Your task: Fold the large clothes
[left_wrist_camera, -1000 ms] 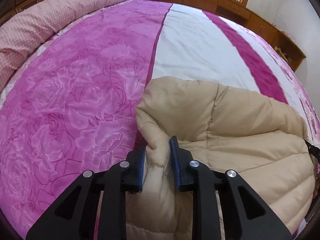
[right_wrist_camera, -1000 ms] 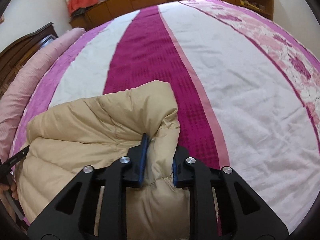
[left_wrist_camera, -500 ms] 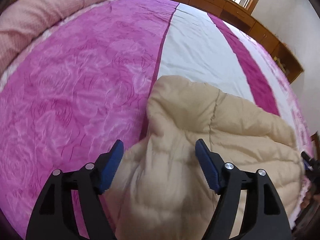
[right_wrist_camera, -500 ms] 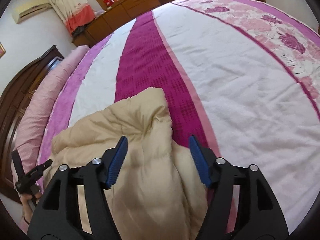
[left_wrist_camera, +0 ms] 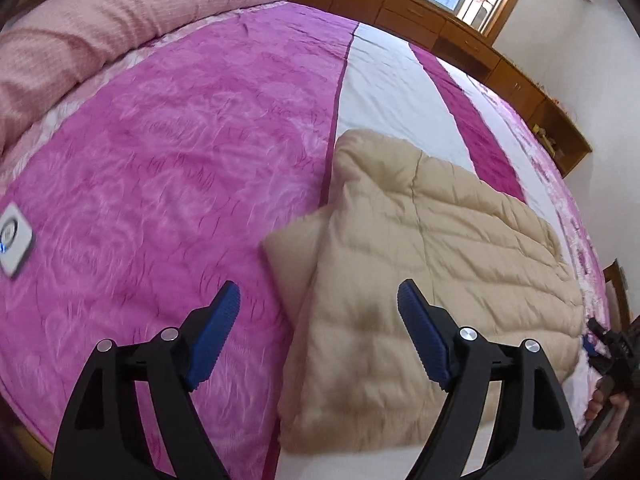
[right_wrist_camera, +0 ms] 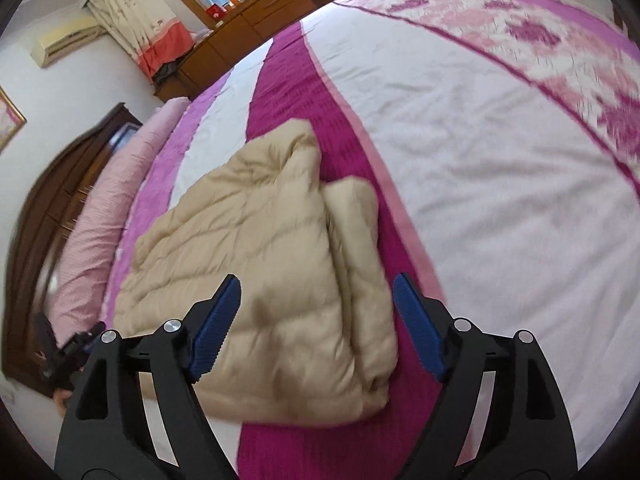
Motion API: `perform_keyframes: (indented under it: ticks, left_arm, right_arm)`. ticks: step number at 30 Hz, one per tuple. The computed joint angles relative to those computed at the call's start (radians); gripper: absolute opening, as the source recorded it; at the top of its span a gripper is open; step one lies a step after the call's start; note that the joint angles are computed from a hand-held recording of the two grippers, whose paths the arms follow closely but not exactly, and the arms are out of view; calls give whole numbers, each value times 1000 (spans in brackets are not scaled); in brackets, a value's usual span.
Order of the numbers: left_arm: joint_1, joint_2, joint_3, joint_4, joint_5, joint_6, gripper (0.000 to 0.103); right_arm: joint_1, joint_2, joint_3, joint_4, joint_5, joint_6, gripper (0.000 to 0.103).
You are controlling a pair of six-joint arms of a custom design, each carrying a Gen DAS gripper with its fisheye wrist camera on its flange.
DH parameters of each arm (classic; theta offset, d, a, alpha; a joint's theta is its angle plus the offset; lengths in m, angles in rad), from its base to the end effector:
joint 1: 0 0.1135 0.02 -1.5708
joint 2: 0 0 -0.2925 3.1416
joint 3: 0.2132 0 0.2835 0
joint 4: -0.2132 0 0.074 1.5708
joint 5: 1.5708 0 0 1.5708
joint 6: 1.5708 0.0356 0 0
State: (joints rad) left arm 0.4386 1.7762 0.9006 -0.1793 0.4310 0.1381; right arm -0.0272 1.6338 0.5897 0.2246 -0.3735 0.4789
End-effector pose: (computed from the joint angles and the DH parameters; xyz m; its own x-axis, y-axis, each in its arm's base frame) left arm 0.3283 0.1376 0.1330 -0.8074 -0.2406 -0.5386 -0.0889 0.9523 -0.2920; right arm 0.3029 0.0048 0.1177 -0.7514 0.4496 -0.4829 0.1382 0.8229 0.5512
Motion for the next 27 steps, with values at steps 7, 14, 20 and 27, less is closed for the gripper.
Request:
perform_keyframes:
  ticks: [7,14,20,27]
  left_arm:
    - [26,44,-29,-14,39,25,79]
    - [40,144,5,-46,163,-11,78]
    - [32,198,42,-93,255,-23,48]
    - [20,121,27,-167,274,43,22]
  right_arm:
    - [26,56,-45,74,-33,44,80]
    - [4,154,-16,148,-112,76,87]
    - [-22,190,-13,202,-200,113,71]
    - [-64,75,-104,249,-275,140,24]
